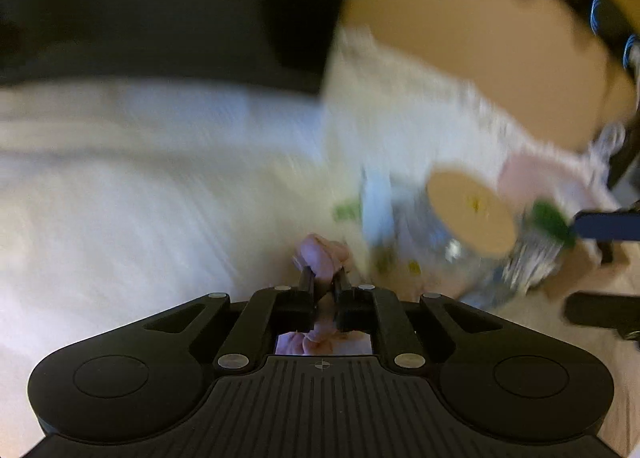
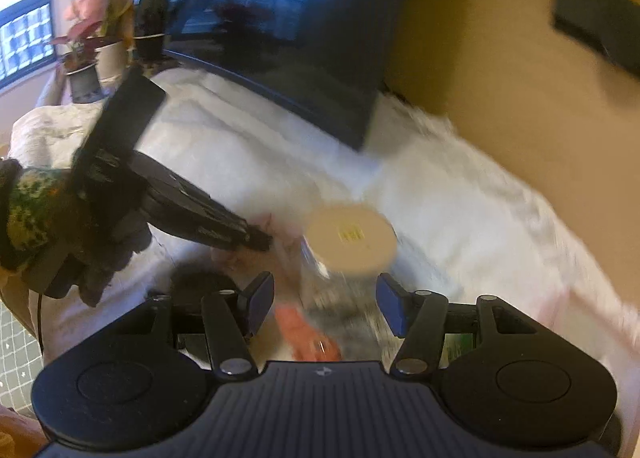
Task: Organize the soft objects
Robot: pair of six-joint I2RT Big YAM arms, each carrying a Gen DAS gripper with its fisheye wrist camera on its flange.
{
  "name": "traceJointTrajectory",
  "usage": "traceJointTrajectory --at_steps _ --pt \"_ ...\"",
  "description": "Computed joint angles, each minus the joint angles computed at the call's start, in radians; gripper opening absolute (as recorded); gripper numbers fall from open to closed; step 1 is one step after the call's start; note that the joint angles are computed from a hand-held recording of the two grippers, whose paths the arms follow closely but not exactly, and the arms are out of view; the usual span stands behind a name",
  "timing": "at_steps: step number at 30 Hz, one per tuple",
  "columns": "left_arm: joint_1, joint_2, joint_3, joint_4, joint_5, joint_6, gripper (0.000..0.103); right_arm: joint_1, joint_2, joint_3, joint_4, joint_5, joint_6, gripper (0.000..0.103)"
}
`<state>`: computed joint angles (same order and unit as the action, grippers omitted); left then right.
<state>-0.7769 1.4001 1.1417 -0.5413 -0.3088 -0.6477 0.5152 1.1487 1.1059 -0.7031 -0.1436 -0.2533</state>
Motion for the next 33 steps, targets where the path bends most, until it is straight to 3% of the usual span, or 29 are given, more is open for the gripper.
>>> traceJointTrajectory --at_steps 3,5,7,12,15,20,23,27,33 --pt "0.015 -0.076 -0.047 -0.009 -0.100 -0.035 0.011 0.057 0.053 0.057 -0.016 0.045 -0.046 0.054" --pt "0.040 -0.102 -0.059 -0.028 -0.128 -0.046 0.011 0.093 0.114 0.111 -0.063 0.051 -0.093 0.043" --pt "0.061 -0.127 -0.081 -0.045 -0.140 -0.067 0.011 0.111 0.202 0.206 -0.171 0.038 -0.132 0.034" --pt "0.096 -0.148 -0.125 -0.024 -0.128 -0.105 0.011 0.149 0.469 0.535 -0.513 0.071 -0.265 0.034" --pt "0.109 -0.165 -0.158 0.012 -0.115 -0.121 0.011 0.175 0.593 0.664 -0.636 0.127 -0.296 0.033" --pt "0.117 -0.177 -0.190 0.042 -0.085 -0.141 0.011 0.199 0.710 0.756 -0.728 0.175 -0.231 0.026" --pt "0.124 -0.189 -0.211 0.048 -0.064 -0.161 0.011 0.198 0.741 0.771 -0.732 0.195 -0.235 0.024" --pt "0.127 -0.192 -0.225 0.053 -0.055 -0.183 0.011 0.181 0.736 0.772 -0.727 0.140 -0.228 0.014" --pt "0.119 -0.209 -0.221 0.055 -0.072 -0.183 0.011 0.136 0.641 0.757 -0.682 -0.009 -0.135 0.012"
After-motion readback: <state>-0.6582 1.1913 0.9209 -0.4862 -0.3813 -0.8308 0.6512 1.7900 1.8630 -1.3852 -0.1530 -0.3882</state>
